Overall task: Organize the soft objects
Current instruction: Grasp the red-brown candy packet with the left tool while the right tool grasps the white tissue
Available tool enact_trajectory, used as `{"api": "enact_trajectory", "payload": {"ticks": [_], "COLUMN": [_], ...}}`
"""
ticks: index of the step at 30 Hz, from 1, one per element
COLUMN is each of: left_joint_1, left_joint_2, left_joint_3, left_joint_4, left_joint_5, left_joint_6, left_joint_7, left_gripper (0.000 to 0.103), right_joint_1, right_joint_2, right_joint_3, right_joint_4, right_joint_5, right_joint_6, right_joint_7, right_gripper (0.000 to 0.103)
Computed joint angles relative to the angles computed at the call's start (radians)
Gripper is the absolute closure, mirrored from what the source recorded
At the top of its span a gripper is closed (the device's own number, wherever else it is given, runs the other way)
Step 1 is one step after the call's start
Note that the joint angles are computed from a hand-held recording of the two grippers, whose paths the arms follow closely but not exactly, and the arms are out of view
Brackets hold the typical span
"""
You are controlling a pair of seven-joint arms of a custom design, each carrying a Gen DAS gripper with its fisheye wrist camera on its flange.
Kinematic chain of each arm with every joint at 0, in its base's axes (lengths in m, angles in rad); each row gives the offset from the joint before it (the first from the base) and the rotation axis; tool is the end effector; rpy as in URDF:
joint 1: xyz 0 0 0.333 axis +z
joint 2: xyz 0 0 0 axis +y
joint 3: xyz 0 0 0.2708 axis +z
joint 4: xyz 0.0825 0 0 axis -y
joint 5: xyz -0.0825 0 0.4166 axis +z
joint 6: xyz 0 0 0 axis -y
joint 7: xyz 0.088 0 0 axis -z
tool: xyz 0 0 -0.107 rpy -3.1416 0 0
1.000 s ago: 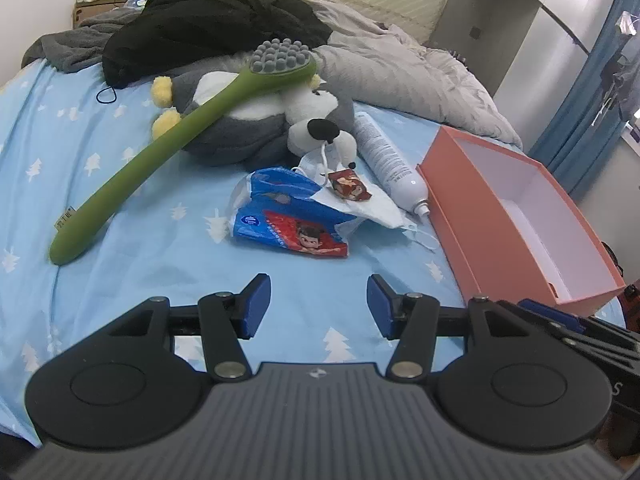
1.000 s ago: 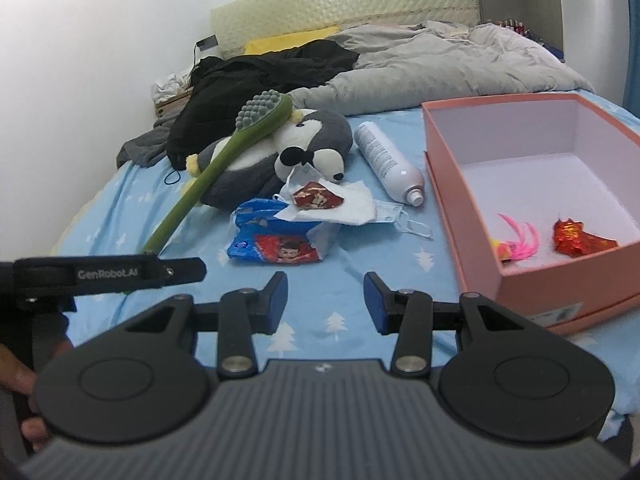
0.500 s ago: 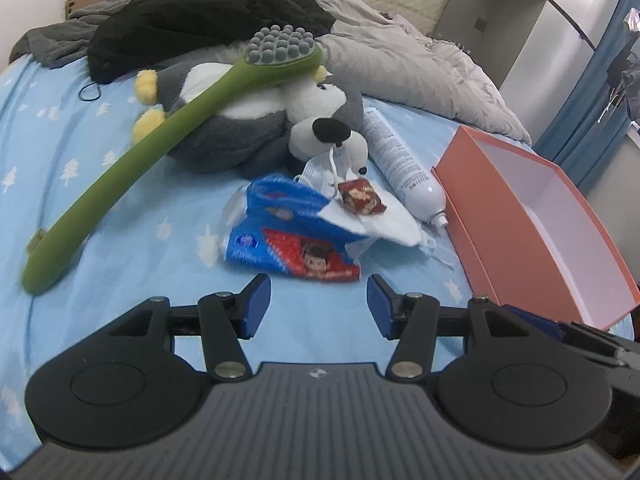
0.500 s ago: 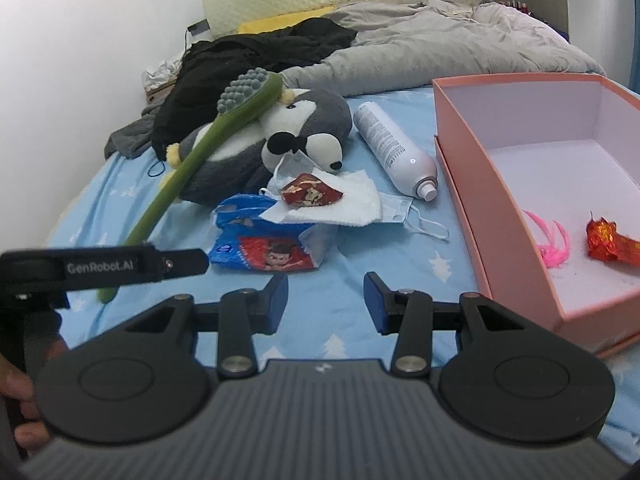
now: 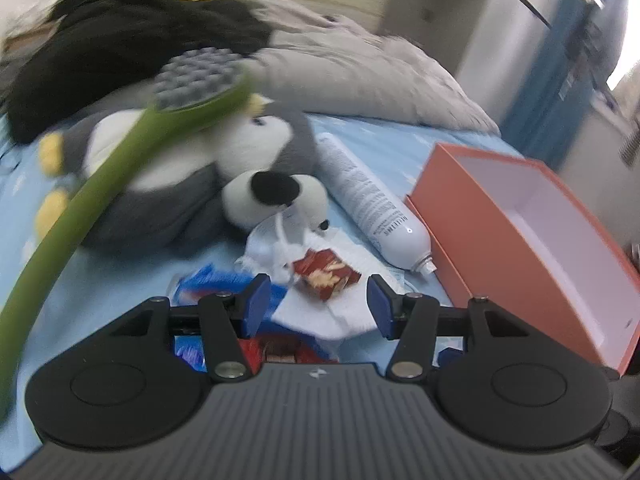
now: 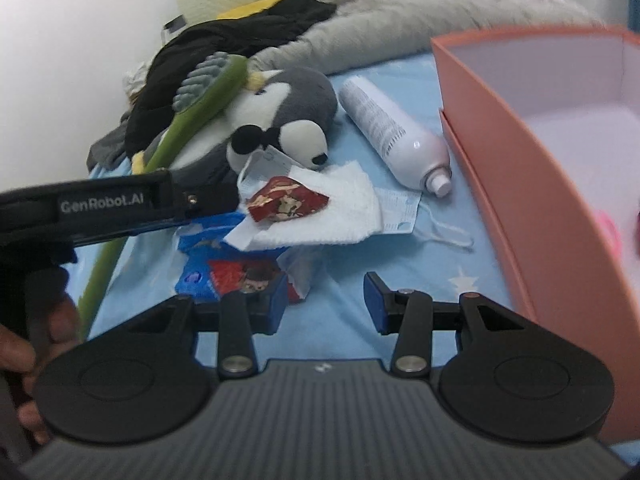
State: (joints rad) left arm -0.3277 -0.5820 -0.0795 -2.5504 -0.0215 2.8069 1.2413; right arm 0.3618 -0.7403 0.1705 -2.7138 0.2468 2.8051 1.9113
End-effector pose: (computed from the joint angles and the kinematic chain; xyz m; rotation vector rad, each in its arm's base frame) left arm 0.4357 -0.1886 0.5124 -1.7648 1.8870 -1.0333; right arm 0.3793 0.2086 0.4900 -1.6480 1.6470 -0.2964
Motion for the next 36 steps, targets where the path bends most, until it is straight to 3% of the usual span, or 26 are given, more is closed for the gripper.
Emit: {"api": "enact_trajectory", "payload": {"ticks": [4, 7, 10, 15, 17, 23, 33, 36], "left_joint_1": [-0.067, -0.083, -0.042, -0.027, -0.008, -0.002, -0.018, -0.022], "left_joint_2": [0.1, 0.15, 0.196, 0.255, 0.262, 0.249, 0.216, 0.21], "left_joint_3": [0.068, 0.08, 0.048, 0.047, 0.033, 0.032, 0.051, 0.054], "left_joint_4": [0.059, 0.09, 0.119, 0.161, 0.165, 0.142, 0.097, 0.087], "left_joint_5": [-0.06, -0.108, -0.121, -0.206, -0.217, -0.29, -0.346, -0.349], "left_joint_6": [0.034, 0.026, 0.017, -0.005, -0.013, 0.02, 0.059, 0.067], "left_joint_7": [0.117, 0.198, 0.202, 0.251, 0.251, 0.274, 0.244, 0.234], "left_gripper": [0.044, 0.044, 0.044, 0.046, 0.055, 0.063, 0.064, 0.064], "right_joint_1": [0.025, 0.048, 0.061, 0.084, 0.091, 0.137, 0.109, 0.157], "right_joint_2": [0.066, 0.103, 0.131, 0.175, 0.191, 0.204, 0.124, 0.153], "right_joint_3": [-0.017, -0.039, -0.054, -0.081, -0.088, -0.126, -0.104, -0.155], "right_joint_4": [0.015, 0.023, 0.029, 0.047, 0.056, 0.06, 0.023, 0.041], "right_joint_5": [0.032, 0.079, 0.111, 0.159, 0.173, 0.237, 0.282, 0.329], "right_joint_6": [0.053, 0.094, 0.134, 0.178, 0.184, 0.221, 0.197, 0.196], "right_joint_7": [0.006, 0.013, 0.013, -0.008, -0.017, -0.066, 0.001, -0.007], "right_gripper": [0.057, 0.057, 0.057, 0.057, 0.059, 0.064, 0.064, 0.064]}}
